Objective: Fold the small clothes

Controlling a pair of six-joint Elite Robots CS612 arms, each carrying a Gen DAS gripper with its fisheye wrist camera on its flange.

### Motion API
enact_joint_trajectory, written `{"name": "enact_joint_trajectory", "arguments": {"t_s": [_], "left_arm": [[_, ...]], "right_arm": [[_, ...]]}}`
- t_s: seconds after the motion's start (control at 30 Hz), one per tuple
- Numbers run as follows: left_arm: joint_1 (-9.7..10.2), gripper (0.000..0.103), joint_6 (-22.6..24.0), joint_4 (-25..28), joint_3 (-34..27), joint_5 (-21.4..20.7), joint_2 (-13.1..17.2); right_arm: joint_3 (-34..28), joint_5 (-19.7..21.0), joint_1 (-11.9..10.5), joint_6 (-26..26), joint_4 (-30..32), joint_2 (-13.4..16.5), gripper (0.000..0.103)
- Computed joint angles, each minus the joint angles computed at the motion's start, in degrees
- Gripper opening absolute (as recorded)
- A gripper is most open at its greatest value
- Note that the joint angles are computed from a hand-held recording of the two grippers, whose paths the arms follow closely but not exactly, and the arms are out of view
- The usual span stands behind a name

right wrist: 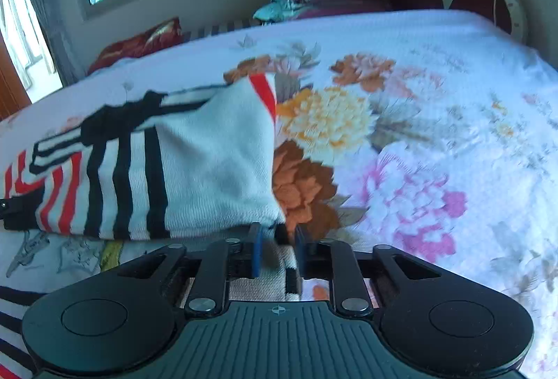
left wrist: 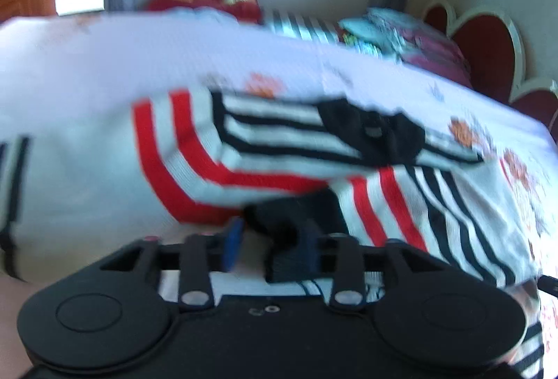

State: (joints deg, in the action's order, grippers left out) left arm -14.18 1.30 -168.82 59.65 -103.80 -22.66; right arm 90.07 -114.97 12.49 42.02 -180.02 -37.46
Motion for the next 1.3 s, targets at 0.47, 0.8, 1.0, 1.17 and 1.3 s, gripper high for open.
{"name": "enact_joint_trajectory", "arguments": {"t_s": [0.47,0.8,1.0,1.17,1.3], "left_arm": [[-1.44,0.061,5.32,2.91,-2.91,-4.81,2.1],[-1.56,0.062,8.62,1.78,-2.45,-2.86,2.6],[-1.37,0.057,7.35,2.19,-2.82,-3.05,2.47],[-1.15,0.059,5.49,1.14,-3.21,-1.91,2.53],[-1.14,0.065,3.23,0.86,-3.87,0.94,2.85]], "right_arm": [[-9.21,7.29,-5.93,1.63,-0.85,5.17,0.04],[-16.55,5.97,-6.9,-2.58,4.77,8.71,0.012],[-17.19,0.08,-6.15,-5.55,6.07,9.45,0.012],[-17.33,-1.43,-5.26,-7.77,5.54,8.75,0.02],[-17.73,-1.47,-4.32,-8.8,2.13,8.62,0.04]]}}
